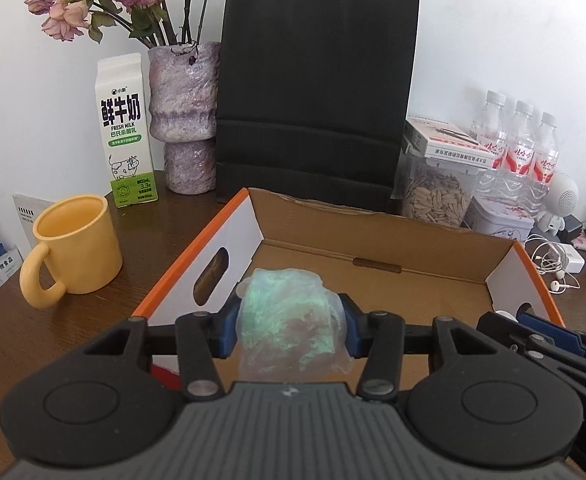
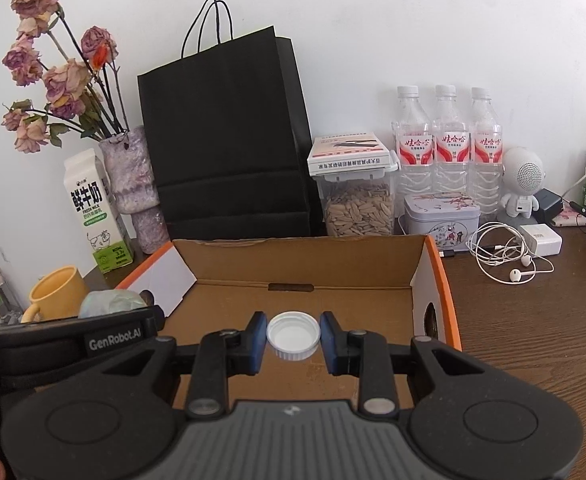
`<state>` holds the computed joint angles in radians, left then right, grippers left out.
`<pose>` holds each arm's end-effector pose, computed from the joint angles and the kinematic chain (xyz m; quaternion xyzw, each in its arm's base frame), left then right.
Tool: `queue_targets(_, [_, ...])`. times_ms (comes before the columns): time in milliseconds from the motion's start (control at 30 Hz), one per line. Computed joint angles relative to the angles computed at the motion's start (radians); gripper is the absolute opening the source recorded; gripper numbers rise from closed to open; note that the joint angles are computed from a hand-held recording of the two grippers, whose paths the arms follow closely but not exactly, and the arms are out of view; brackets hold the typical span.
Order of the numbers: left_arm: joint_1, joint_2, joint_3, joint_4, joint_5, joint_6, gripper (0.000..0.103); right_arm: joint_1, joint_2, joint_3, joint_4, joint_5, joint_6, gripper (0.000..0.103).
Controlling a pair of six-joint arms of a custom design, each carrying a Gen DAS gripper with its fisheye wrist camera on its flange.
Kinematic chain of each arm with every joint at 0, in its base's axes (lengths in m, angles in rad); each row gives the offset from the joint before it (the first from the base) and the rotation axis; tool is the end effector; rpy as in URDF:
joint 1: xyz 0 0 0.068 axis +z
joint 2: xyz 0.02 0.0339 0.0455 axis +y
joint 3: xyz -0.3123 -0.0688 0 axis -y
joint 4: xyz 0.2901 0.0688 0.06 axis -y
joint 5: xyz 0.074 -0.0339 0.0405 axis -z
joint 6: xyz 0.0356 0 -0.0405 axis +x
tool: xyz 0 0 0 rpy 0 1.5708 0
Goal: Organize objects
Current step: 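Carry the bag with the left gripper while the right carries the cap into the box, then open both grippers in the box and lift them away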
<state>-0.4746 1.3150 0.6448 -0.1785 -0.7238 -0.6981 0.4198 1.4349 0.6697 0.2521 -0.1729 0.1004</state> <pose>0.2528 -0.1034 0.2069 -0.2219 0.8555 0.0931 0.4585 0.2929 0.1374 0.2117 -0.1798 0.8423 0.2013 0.4666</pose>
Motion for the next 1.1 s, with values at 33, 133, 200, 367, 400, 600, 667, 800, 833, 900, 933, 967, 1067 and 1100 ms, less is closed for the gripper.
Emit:
queue_targets(33, [0.003,0.002,-0.002,0.006,0.006,0.006,0.050,0.002,0.003,0.000,0.000,0.003,-0.002,0.027])
queue_targets(133, [0.012,0.012,0.001,0.011,0.019,0.014,0.050,0.007,0.007,0.000,0.000,0.012,-0.003,0.027])
queue_targets(200, [0.018,0.016,0.003,0.007,0.027,0.014,0.050,0.010,0.012,0.005,-0.005,0.018,-0.005,0.027])
queue_targets(367, [0.018,0.018,0.005,0.003,0.030,0.017,0.058,0.013,0.028,0.022,-0.034,0.031,-0.008,0.028])
queue_targets(400, [0.017,0.015,0.004,0.005,0.030,0.019,0.064,0.016,0.030,0.024,-0.038,0.044,-0.008,0.029])
queue_targets(600, [0.027,0.019,0.019,-0.045,-0.009,-0.040,0.103,0.020,0.050,0.051,-0.087,0.130,0.025,0.084])
queue_targets(667, [0.039,0.002,0.007,-0.030,0.014,-0.034,0.103,-0.002,0.053,0.054,-0.094,0.096,0.038,0.090])
queue_targets(800, [0.034,-0.004,0.006,-0.033,0.008,-0.036,0.103,-0.010,0.049,0.051,-0.090,0.088,0.043,0.094])
queue_targets(833, [0.035,-0.007,0.005,-0.033,0.011,-0.036,0.103,-0.010,0.049,0.050,-0.089,0.086,0.044,0.094])
queue_targets(900, [0.036,-0.011,0.003,-0.032,0.016,-0.037,0.103,-0.013,0.046,0.049,-0.088,0.078,0.046,0.094])
queue_targets(933, [0.035,-0.012,0.003,-0.033,0.015,-0.037,0.103,-0.014,0.045,0.049,-0.088,0.074,0.048,0.094])
queue_targets(967, [0.034,-0.014,0.003,-0.034,0.015,-0.035,0.103,-0.015,0.043,0.049,-0.090,0.071,0.049,0.094])
queue_targets(1067, [0.030,-0.027,0.000,-0.036,0.018,-0.034,0.103,-0.019,0.033,0.045,-0.087,0.063,0.051,0.094])
queue_targets(1100, [0.027,-0.033,-0.001,-0.038,0.018,-0.033,0.103,-0.020,0.027,0.042,-0.086,0.061,0.051,0.094])
